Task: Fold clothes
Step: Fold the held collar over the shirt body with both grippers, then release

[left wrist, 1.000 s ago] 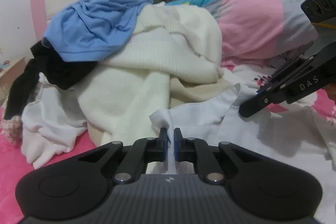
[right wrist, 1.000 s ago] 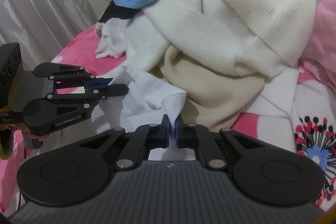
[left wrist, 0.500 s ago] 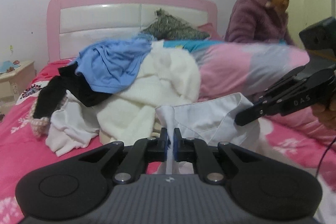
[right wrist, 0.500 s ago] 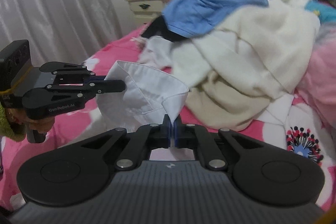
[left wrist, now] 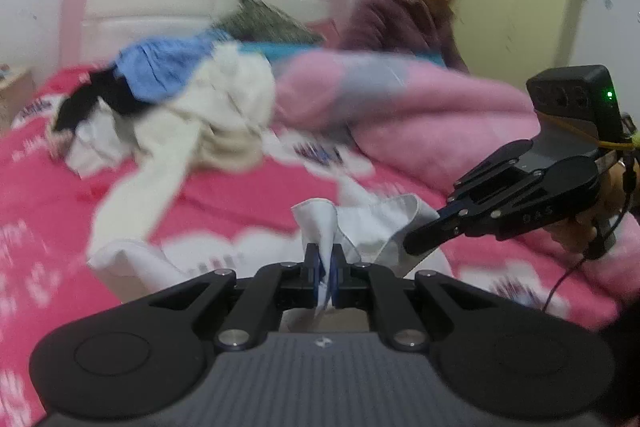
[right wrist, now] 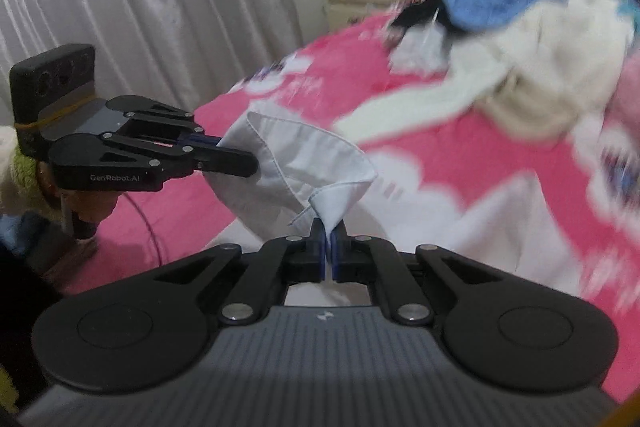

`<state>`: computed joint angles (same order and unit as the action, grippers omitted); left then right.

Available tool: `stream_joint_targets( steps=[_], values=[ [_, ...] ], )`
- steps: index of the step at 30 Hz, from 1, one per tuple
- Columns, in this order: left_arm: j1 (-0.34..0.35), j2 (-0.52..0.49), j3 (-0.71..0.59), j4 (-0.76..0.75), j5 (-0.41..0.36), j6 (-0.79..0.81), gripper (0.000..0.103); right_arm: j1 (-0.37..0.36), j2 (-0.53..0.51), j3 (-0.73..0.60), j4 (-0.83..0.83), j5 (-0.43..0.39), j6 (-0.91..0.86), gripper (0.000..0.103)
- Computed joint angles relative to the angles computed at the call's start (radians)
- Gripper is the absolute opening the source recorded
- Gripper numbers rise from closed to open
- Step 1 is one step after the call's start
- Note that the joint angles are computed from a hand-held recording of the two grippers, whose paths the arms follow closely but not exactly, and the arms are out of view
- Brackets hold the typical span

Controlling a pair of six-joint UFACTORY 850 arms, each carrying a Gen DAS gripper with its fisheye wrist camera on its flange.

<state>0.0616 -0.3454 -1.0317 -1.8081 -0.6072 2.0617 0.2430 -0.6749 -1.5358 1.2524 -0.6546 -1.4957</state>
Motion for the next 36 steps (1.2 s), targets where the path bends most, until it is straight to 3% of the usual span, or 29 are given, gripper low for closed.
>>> stream_joint_targets(
  steps=[6, 9, 18, 23, 27, 31, 32, 33, 34, 36],
  values=[
    [0.046, -0.015, 0.057, 0.257, -0.136, -0.189, 0.006, 0.01, 0.114, 0.247, 0.138, 0.018, -0.212, 0.001],
    [0.059, -0.027, 0.075, 0.325, -0.154, -0.217, 0.006, 0.01, 0.141, 0.308, 0.134, 0.008, -0.312, 0.001],
    [0.029, -0.089, 0.07, 0.664, -0.132, -0.38, 0.009, 0.036, 0.102, 0.339, -0.154, -0.012, -0.259, 0.005],
    [0.018, -0.093, 0.083, 0.73, -0.118, -0.371, 0.01, 0.028, 0.072, 0.311, -0.264, -0.098, -0.129, 0.006],
    [0.021, -0.085, 0.09, 0.734, -0.104, -0.36, 0.005, 0.018, 0.044, 0.3, -0.254, -0.17, -0.086, 0.006],
    [0.025, -0.086, 0.076, 0.816, -0.119, -0.401, 0.006, 0.018, 0.052, 0.313, -0.224, -0.162, -0.125, 0.007],
    [0.022, -0.091, 0.068, 0.858, -0.127, -0.433, 0.008, 0.023, 0.044, 0.298, -0.272, -0.166, -0.098, 0.008],
    [0.013, -0.089, 0.064, 0.889, -0.127, -0.464, 0.009, 0.028, 0.035, 0.282, -0.319, -0.173, -0.071, 0.018],
    [0.015, -0.086, 0.061, 0.914, -0.129, -0.486, 0.013, 0.032, 0.027, 0.267, -0.378, -0.187, -0.039, 0.038],
    [0.021, -0.08, 0.054, 0.958, -0.14, -0.529, 0.015, 0.032, 0.017, 0.239, -0.503, -0.241, 0.024, 0.046]
  ],
)
